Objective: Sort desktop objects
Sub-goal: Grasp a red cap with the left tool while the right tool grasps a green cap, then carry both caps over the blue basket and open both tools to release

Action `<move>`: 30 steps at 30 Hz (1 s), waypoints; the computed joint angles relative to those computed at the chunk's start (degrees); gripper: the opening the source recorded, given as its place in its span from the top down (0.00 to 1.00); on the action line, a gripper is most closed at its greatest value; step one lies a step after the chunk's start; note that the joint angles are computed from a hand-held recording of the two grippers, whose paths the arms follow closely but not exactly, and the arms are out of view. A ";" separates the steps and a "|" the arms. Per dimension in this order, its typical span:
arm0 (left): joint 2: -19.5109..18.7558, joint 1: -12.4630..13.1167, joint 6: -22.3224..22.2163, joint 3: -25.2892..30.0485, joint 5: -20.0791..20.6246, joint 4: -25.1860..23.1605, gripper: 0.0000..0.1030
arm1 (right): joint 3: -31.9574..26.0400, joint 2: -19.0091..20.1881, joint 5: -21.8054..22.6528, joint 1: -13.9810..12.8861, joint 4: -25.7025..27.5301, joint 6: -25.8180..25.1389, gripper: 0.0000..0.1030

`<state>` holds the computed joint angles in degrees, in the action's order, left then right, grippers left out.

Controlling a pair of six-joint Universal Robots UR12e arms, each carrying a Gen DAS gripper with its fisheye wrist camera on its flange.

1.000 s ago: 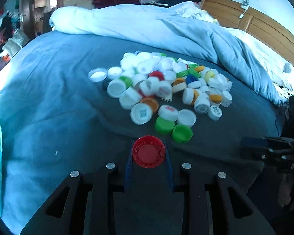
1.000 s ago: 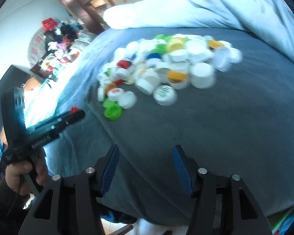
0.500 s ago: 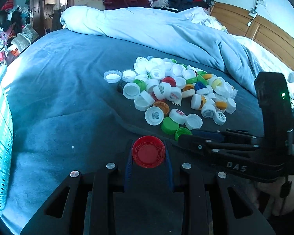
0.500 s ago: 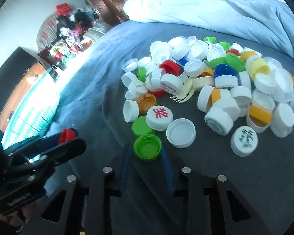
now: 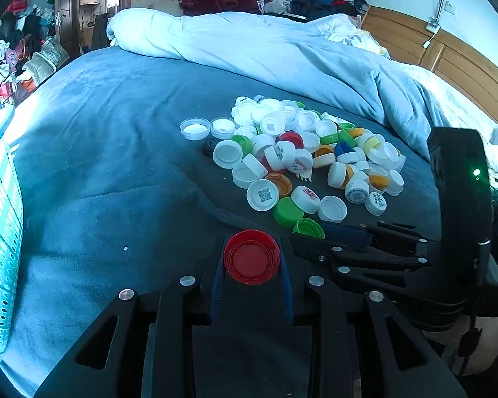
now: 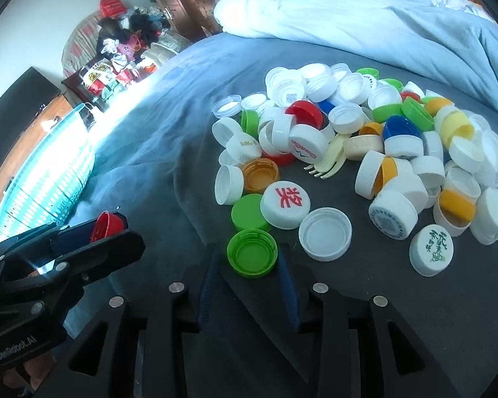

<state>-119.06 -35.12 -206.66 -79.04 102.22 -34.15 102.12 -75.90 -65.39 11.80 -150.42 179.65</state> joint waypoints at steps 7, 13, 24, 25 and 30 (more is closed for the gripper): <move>-0.19 -0.25 0.44 0.48 0.80 -0.46 0.76 | -0.08 -0.09 -0.58 -0.02 1.38 -1.72 0.68; -0.48 -1.04 1.34 2.12 5.54 -3.70 0.76 | 2.06 -2.76 -0.03 -0.72 -1.11 -1.65 0.69; 0.03 -1.65 1.47 2.85 7.86 -4.79 0.76 | 6.63 -8.91 -1.23 -3.49 -2.47 -0.76 0.69; 0.04 -1.69 1.51 2.99 7.89 -4.84 0.76 | 6.89 -9.21 -1.41 -3.66 -2.43 -0.43 0.69; 0.36 -2.01 1.97 3.39 9.07 -4.89 0.76 | 7.40 -10.17 -1.65 -4.29 -2.21 0.35 0.69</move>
<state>-118.70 -37.14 -204.69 -75.66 111.30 -39.04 109.52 -86.07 -67.03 7.52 -152.64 180.00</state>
